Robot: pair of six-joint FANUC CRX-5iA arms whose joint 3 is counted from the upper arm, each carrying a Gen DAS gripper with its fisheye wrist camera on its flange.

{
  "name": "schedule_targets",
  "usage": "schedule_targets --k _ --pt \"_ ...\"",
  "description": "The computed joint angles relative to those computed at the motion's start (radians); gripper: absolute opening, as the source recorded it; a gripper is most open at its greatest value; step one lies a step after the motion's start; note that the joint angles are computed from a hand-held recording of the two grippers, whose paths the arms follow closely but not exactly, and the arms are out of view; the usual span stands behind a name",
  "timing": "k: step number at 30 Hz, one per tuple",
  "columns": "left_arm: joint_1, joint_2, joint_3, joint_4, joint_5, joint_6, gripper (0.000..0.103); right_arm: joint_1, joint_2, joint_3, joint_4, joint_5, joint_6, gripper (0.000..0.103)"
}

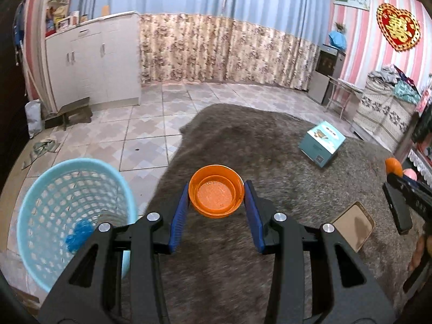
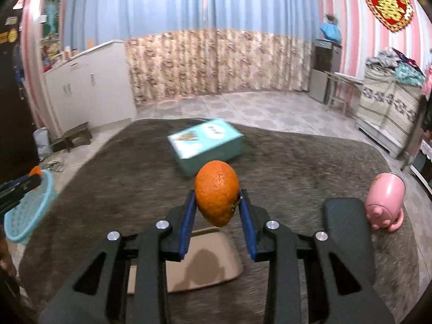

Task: Collect trash
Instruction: 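Carry the bowl and orange over the blue basket and open both tools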

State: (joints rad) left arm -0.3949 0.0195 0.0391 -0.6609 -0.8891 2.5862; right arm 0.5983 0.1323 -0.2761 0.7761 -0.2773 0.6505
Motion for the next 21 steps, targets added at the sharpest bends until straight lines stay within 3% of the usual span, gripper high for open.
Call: schedule_targets --k 2,10,15,21 --pt "0.002 -0.029 -0.021 -0.009 -0.009 0.008 0.039 0.02 -0.018 -0.028 0.06 0.016 -0.057 0.032" --pt "0.005 -0.127 -0.111 -0.049 -0.042 0.041 0.039 0.124 -0.033 -0.035 0.049 0.007 -0.065 0.032" --pt "0.027 -0.179 -0.166 -0.052 -0.051 0.053 0.04 0.172 -0.033 -0.058 0.146 0.027 -0.13 0.033" --pt "0.071 -0.239 -0.228 -0.054 -0.057 0.037 0.039 0.237 0.005 -0.011 0.118 0.012 -0.091 0.033"
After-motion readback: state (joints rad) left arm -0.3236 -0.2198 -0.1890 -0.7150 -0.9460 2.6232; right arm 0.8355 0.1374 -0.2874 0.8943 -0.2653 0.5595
